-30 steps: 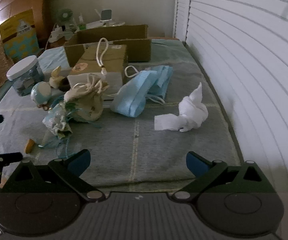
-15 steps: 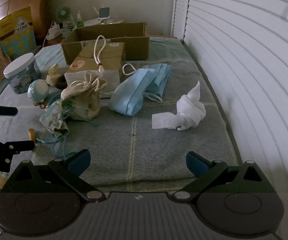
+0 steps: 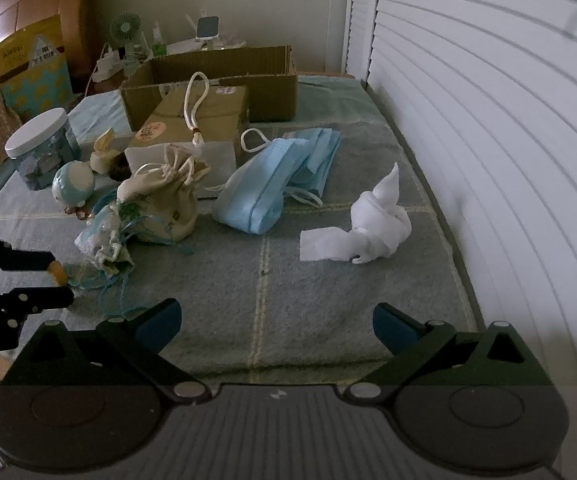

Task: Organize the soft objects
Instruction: 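Move the right gripper to the white cloth bundle and close on it, then carry the white cloth bundle with the right gripper and drop it into the cardboard box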

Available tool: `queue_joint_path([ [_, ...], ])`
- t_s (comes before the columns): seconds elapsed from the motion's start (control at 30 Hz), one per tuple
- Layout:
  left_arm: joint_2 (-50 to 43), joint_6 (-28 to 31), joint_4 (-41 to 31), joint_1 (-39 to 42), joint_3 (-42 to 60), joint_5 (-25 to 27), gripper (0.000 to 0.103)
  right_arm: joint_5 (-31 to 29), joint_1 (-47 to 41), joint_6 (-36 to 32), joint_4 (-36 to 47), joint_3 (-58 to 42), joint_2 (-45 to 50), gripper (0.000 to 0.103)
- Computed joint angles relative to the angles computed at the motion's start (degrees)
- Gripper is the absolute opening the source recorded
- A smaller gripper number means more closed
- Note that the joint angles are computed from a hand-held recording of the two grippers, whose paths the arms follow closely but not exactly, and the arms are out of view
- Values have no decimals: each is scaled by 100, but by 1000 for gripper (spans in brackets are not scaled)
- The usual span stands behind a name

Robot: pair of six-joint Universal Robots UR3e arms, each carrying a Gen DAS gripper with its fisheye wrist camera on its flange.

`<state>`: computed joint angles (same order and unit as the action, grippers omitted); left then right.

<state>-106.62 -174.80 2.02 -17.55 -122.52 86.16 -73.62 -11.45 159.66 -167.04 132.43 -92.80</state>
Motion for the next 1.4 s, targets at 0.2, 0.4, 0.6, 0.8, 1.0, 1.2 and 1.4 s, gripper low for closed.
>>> queue_joint_path([
  [0.2,-64,-382,231,-43,-74,128,22,228,-212,-85,-283,178,-21,103],
  [0.4,15,-625,185,-48,-122,164,22,145,-303,-111,-1092,284,408,103],
  [0.6,156,-749,80,-11,-195,166,22,-42,-255,-92,-1856,37,1219,101],
  [0.8,282,-769,-44,44,-196,187,22,-116,-186,159,-2059,-546,1885,92],
  [1.0,300,-744,-259,127,-50,110,22,-333,-98,412,-1856,-1173,2310,79],
  [1.2,360,-649,-504,202,75,-4,22,-641,9,490,-1709,-1422,2418,55],
  [1.4,480,-507,-836,265,233,-98,22,-563,-78,416,-1489,-1363,2163,49],
])
